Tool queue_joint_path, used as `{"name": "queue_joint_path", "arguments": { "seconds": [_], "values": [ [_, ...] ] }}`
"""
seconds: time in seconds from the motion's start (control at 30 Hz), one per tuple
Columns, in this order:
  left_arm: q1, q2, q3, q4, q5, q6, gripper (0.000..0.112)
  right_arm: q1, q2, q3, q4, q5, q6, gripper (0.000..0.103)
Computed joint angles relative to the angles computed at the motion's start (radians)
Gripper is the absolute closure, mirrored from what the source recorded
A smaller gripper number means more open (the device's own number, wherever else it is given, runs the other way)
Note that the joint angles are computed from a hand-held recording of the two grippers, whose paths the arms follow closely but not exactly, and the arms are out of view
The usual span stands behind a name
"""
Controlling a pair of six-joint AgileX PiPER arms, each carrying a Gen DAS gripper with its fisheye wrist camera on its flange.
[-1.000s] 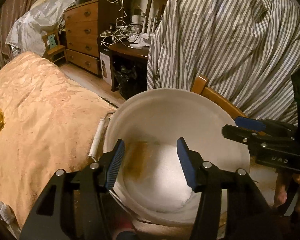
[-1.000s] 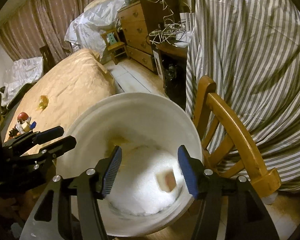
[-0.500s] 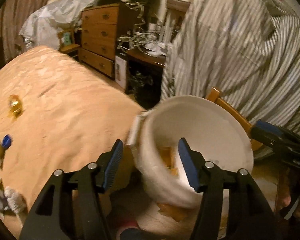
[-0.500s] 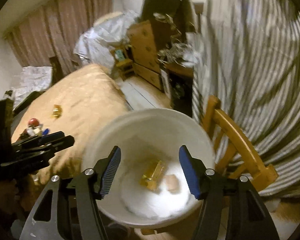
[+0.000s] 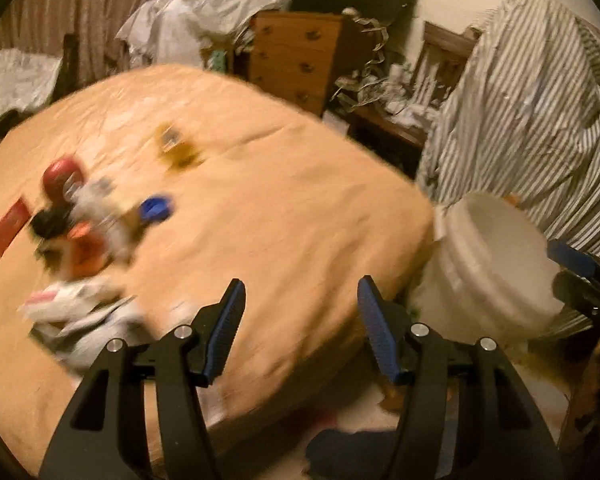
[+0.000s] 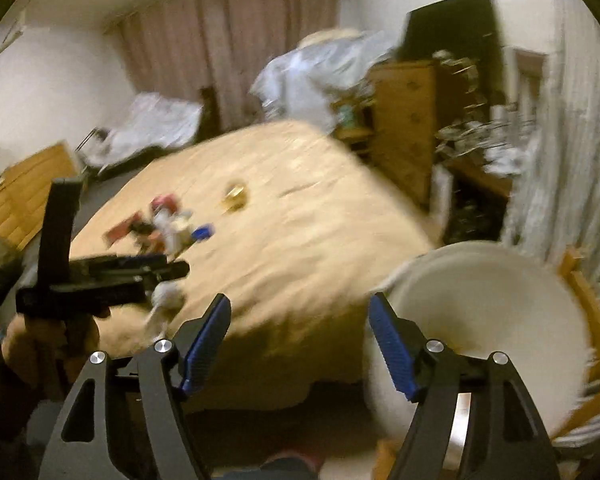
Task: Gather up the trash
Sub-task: 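Move both open tools back toward the trash on the bed, then grasp the white medicine packet with the left tool while the right tool grasps the white sock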
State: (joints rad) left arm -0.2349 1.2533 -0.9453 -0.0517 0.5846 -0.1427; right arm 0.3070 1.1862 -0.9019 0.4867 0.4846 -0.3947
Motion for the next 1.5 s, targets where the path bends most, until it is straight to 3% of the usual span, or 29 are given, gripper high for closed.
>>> {"name": "queue_joint_path", "arguments": {
  "seconds": [0.2, 0.33, 0.4, 0.6, 0.67, 0.77, 0.93, 1.07, 1.23, 1.33, 1.5],
  "values": [
    [0.444, -0.080, 0.116, -0.409, 0.131, 0.600, 0.056, 0.240, 0.287, -0.114, 0.166, -0.017, -0.087, 0.031],
    [0.610, -0.018, 0.131, -0.456, 0.133, 0.715, 0.056, 0.336, 0.505, -0.275, 0.320, 0.019, -0.169, 0.035],
    [0.660, 0.030, 0.128, -0.461, 0.112, 0.748, 0.056, 0.377, 0.627, -0.400, 0.323, 0.038, -0.134, 0.035],
    [0.685, 0.153, 0.081, -0.437, 0.060, 0.711, 0.056, 0.456, 0.848, -0.713, 0.018, 0.091, 0.136, 0.048],
    [0.661, 0.163, 0.078, -0.413, 0.032, 0.693, 0.056, 0.482, 0.889, -0.794, -0.182, 0.101, 0.275, 0.062],
    [0.661, 0.175, 0.070, -0.445, 0.024, 0.720, 0.056, 0.462, 0.935, -0.872, -0.297, 0.125, 0.345, 0.062],
    [0.677, 0.192, 0.068, -0.560, 0.046, 0.839, 0.052, 0.415, 0.941, -0.905, -0.311, 0.109, 0.315, 0.063],
    [0.660, 0.211, 0.039, -0.636, 0.136, 0.940, 0.052, 0.385, 0.933, -0.916, -0.393, 0.087, 0.378, 0.068],
    [0.652, 0.203, 0.042, -0.643, 0.187, 0.994, 0.052, 0.334, 0.968, -0.967, -0.499, 0.123, 0.440, 0.075],
    [0.610, 0.160, 0.074, -0.567, 0.125, 0.960, 0.052, 0.284, 0.996, -0.987, -0.454, 0.166, 0.403, 0.075],
    [0.622, 0.081, 0.098, -0.588, 0.104, 1.093, 0.052, 0.252, 0.912, -0.835, -0.290, 0.080, 0.253, 0.071]
  ]
}}
